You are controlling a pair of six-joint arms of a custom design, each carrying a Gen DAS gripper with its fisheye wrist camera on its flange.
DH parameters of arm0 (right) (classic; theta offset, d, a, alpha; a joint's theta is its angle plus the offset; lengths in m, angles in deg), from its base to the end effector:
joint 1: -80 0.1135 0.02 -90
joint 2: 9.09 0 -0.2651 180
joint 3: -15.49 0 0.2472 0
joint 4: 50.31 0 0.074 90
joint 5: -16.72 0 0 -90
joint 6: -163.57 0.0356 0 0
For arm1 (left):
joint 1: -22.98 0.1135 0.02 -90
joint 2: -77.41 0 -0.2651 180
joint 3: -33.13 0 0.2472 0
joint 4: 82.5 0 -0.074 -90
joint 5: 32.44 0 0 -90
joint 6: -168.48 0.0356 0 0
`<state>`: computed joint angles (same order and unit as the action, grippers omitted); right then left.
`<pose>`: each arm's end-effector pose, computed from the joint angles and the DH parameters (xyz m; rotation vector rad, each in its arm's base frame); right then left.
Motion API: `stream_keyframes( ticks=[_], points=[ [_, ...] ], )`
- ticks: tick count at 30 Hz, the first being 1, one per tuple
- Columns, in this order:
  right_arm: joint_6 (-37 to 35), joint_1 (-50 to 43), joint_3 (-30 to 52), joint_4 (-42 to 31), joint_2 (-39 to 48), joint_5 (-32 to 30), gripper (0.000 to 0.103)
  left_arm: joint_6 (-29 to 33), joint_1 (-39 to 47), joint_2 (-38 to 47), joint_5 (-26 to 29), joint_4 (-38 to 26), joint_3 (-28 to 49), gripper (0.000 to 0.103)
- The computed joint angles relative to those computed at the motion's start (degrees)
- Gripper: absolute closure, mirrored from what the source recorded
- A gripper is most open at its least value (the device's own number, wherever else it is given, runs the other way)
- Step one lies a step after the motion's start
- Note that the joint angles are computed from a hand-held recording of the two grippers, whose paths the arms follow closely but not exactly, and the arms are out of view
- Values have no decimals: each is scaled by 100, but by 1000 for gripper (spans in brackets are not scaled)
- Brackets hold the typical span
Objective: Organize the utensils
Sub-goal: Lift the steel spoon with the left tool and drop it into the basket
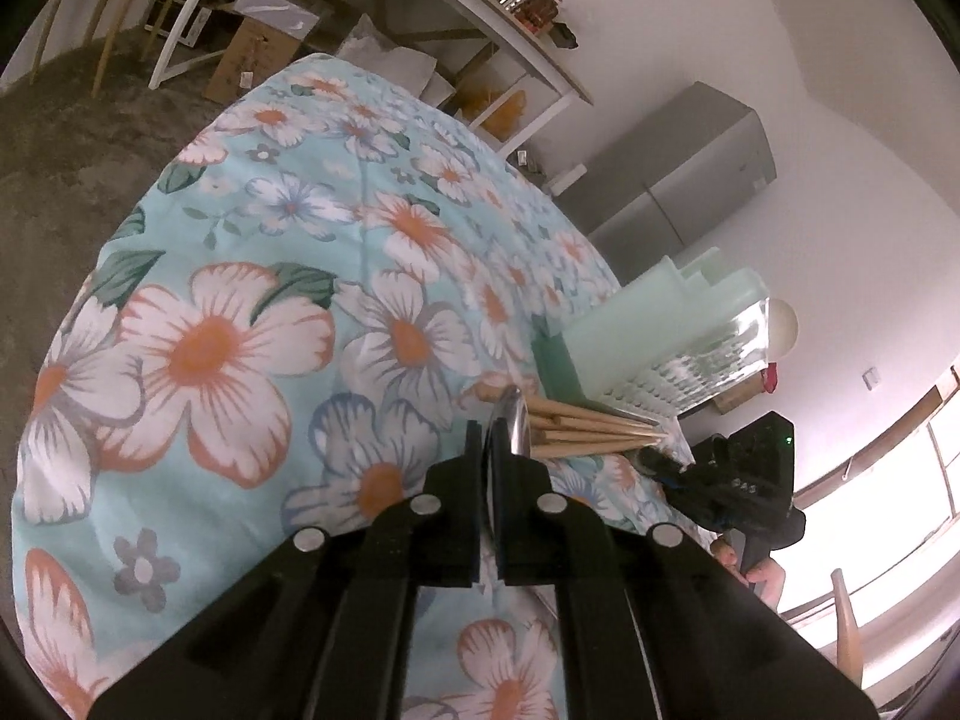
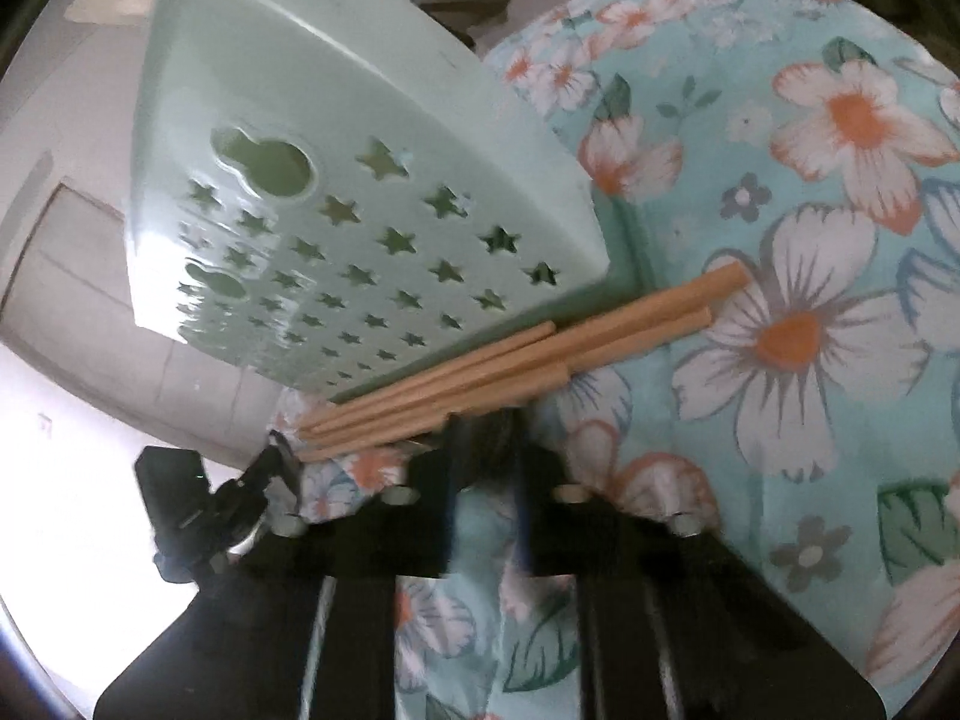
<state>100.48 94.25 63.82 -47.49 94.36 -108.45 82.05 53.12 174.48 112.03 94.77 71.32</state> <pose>0.2722 0.0903 0.0870 0.0069 2.5532 1.0578 0.2095 0.0881 0.0817 -0.2316 2.2536 -0.9419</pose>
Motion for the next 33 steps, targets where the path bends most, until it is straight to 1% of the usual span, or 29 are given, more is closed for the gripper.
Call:
stream_keyframes(
  ticks=[2, 4, 6, 8, 12, 13, 14, 17, 19, 22, 23, 24, 26, 27, 29, 30, 32, 33],
  points=[
    [115, 19, -86, 28, -99, 96, 100, -27, 17, 1, 6, 53, -17, 101],
    [22, 138, -292, -110, -553, 485, 100, -42, 16, -8, -30, 122, -40, 101],
    [-125, 191, -441, -341, -993, 670, 101, -39, -11, -72, -106, 183, -93, 101],
    [-234, 153, -571, -613, -1425, 712, 103, -78, -89, -202, -266, 280, -182, 101],
    [-513, -103, -820, -1432, -2575, 829, 103, -122, -141, -484, -391, 542, -401, 101],
    [-609, -234, -874, -1686, -2909, 833, 103, -110, -151, -605, -463, 546, -459, 101],
    [-605, -232, -968, -1785, -3155, 915, 103, -100, -161, -674, -497, 516, -482, 101],
    [-799, -498, -1101, -2436, -4219, 1160, 102, -34, -96, -1049, -475, 367, -637, 101],
    [-800, -546, -1051, -2668, -4597, 1276, 103, 27, -66, -1476, -488, 143, -735, 101],
    [-1083, -995, -1050, -3247, -5308, 1105, 103, 146, -38, -2470, -420, -542, -769, 101],
    [-1202, -1137, -1006, -3464, -5517, 1053, 103, 147, -16, -2973, -330, -914, -728, 101],
    [-1179, -1119, -960, -3468, -5532, 1092, 102, 123, -6, -3269, -273, -1115, -689, 101],
    [-1242, -1357, -900, -3710, -5823, 939, 102, -70, -82, -4012, -212, -1477, -562, 101],
    [-1337, -1531, -842, -3877, -5937, 800, 102, -219, -146, -4280, -213, -1539, -485, 101],
    [-1403, -1830, -776, -4115, -6259, 565, 102, -592, -437, -4592, -269, -1507, -196, 101],
    [-1378, -1862, -732, -4153, -6306, 527, 102, -769, -625, -4659, -384, -1416, -43, 101],
    [-1413, -2142, -653, -4351, -6512, 255, 102, -1308, -1222, -4691, -960, -864, 204, 101],
    [-1489, -2285, -536, -4591, -6622, 113, 102, -1487, -1481, -4593, -1232, -598, 327, 101]
  ],
)
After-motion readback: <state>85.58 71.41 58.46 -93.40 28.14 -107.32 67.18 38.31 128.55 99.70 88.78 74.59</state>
